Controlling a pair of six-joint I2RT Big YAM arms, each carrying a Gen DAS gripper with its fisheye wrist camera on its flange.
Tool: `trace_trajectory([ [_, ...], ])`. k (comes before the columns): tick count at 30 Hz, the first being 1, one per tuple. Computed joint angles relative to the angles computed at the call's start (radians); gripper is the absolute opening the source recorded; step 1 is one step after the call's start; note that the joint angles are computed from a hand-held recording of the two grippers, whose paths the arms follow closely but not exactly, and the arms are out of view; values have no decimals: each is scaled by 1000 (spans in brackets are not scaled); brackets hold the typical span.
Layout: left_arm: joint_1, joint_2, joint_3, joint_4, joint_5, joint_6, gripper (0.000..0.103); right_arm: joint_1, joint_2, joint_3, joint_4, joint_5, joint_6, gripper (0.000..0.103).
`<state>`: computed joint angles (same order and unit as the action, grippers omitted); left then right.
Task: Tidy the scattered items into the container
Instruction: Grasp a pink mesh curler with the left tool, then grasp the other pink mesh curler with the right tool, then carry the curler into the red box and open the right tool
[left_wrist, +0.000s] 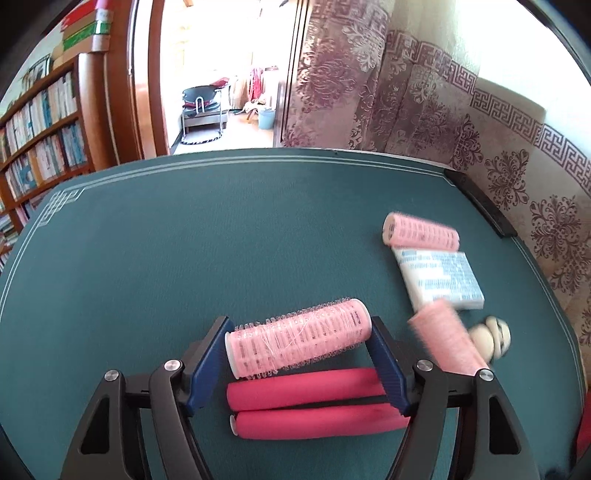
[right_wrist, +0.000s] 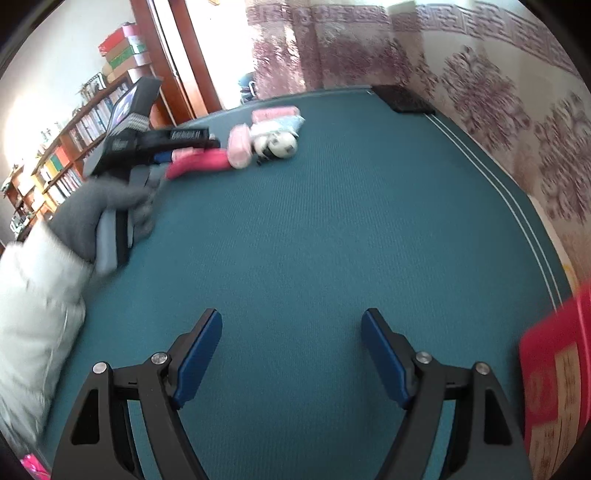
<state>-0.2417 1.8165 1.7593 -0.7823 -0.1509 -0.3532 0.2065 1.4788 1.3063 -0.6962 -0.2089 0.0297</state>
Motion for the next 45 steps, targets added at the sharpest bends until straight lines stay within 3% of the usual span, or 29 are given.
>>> trace_trajectory([
  [7, 10, -143, -200, 70, 17, -33, 74, 57, 131, 169, 15, -49, -18, 80],
  [14, 34, -243, -320, 124, 34, -66, 74, 80, 282, 385, -57, -124, 45, 60],
  [20, 65, -278, -344, 150, -13, -81, 74, 108, 415, 579, -147, -99, 26, 53],
  [26, 79, -272, -351, 155, -4, -99, 74, 132, 517, 702, -237, -50, 8, 46],
  [31, 79, -263, -347, 150, 8, -105, 74, 142, 515, 689, -218, 4, -14, 29],
  [37, 71, -261, -348, 150, 16, -103, 74, 130, 449, 604, -184, -22, 34, 29],
  [45, 39, -270, -342, 157, 18, -75, 75, 87, 239, 353, -85, -66, 69, 29],
])
